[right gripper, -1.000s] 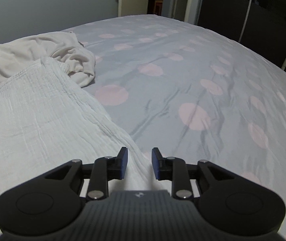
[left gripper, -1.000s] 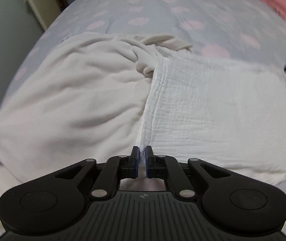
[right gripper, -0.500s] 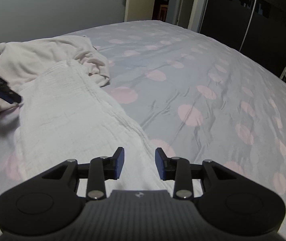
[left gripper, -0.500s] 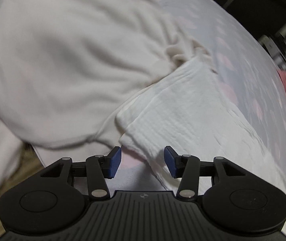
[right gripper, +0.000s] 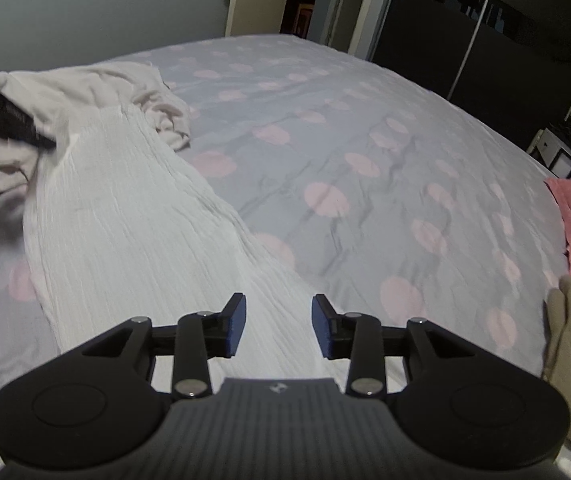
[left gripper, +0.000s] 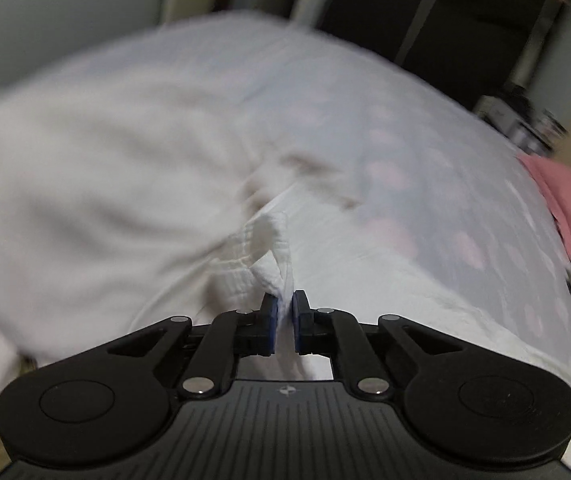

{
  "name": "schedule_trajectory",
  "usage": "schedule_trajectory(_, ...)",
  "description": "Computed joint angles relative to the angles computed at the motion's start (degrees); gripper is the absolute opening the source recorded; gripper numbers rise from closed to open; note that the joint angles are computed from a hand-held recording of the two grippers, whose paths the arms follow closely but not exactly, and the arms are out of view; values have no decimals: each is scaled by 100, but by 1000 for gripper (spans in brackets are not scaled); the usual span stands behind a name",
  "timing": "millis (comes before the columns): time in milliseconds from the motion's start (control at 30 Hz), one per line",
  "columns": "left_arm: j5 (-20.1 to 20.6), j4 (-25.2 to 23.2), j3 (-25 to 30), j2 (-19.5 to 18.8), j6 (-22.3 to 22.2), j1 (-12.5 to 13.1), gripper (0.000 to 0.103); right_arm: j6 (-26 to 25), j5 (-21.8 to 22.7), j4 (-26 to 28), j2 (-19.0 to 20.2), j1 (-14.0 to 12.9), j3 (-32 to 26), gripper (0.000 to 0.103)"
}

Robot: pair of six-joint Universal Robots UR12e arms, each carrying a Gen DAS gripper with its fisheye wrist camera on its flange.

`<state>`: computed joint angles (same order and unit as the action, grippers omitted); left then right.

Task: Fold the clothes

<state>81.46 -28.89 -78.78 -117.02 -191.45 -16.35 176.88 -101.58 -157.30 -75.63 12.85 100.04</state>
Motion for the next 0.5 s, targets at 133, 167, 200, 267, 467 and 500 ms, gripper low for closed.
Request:
schedule_trajectory(133,-192,485,-1,62,589,-223,5,309,-3,365,-183,-42,117,40)
schedule_trajectory(167,-264,570,-15,77,739,-287,5,397,12,457,-234,-57,149,40)
schedule_trajectory(200,-337,651,-23,90,889,-351,5,485,36,517,-292,-75,195,40)
schedule_trajectory(267,-485,713,-5,85,1218,-495,5,661,67,611,-401,-112,285,40)
schedule_trajectory(467,-895,506,-181,162,2396,-900,5,1265,316,748,-727,-264,610,40)
schedule_trajectory(500,-922,437,-224,173,2648,-969,5,1365,368,774,-781,-292,666,40)
